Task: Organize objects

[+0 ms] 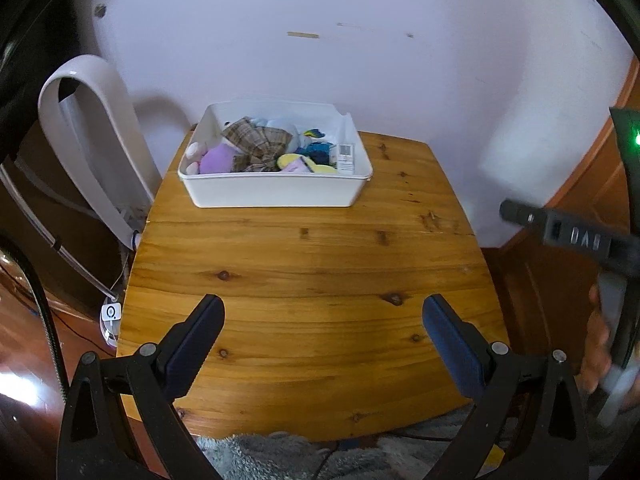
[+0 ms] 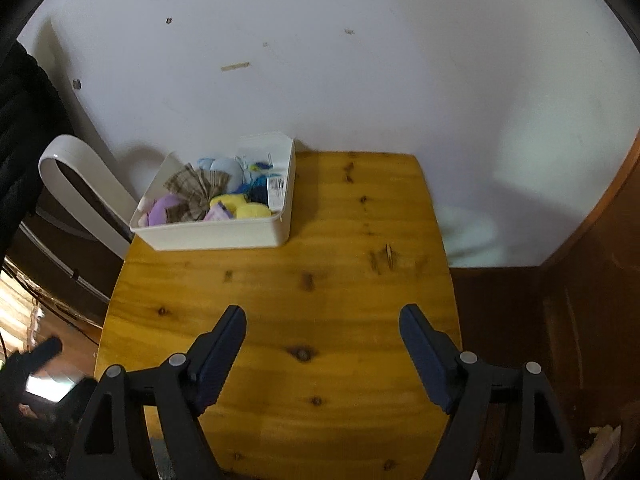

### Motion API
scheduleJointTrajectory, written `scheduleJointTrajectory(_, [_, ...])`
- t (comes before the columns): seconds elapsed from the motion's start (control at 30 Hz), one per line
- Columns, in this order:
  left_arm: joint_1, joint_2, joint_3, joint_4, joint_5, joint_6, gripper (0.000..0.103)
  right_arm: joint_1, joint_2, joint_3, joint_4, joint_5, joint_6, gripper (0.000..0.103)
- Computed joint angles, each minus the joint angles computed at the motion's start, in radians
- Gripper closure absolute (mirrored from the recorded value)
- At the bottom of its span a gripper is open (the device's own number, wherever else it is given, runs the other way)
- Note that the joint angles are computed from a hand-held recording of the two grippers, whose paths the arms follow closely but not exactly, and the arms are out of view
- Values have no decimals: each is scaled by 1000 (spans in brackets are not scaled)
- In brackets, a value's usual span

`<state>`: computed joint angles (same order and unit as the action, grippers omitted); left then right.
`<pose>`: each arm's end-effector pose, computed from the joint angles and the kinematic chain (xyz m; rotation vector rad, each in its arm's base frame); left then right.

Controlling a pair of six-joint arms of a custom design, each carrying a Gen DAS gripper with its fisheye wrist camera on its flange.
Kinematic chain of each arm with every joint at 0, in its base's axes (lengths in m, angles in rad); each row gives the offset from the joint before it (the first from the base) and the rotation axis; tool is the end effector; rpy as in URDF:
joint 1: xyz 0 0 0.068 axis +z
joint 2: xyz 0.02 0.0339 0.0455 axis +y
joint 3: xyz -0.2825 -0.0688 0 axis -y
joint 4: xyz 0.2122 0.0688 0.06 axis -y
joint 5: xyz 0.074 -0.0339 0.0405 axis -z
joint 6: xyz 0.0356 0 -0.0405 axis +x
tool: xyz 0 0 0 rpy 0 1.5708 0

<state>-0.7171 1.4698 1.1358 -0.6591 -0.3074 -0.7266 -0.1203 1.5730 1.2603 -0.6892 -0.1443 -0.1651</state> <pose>0.2110 -0.1697 0.2913 -0.1272 2.5036 -0.2005 0.2983 -0.0309 0.2958 -0.1113 2.5561 0.0766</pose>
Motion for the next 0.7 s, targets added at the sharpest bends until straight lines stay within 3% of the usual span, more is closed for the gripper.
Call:
scheduleJointTrajectory(0.3, [-36, 35, 112, -99, -30, -12, 3, -21, -69, -56, -109, -2, 10, 23])
scheduleJointTrajectory(0.7, [-50, 86, 183, -182, -18, -49, 3, -27, -174, -116, -121, 25, 12, 23])
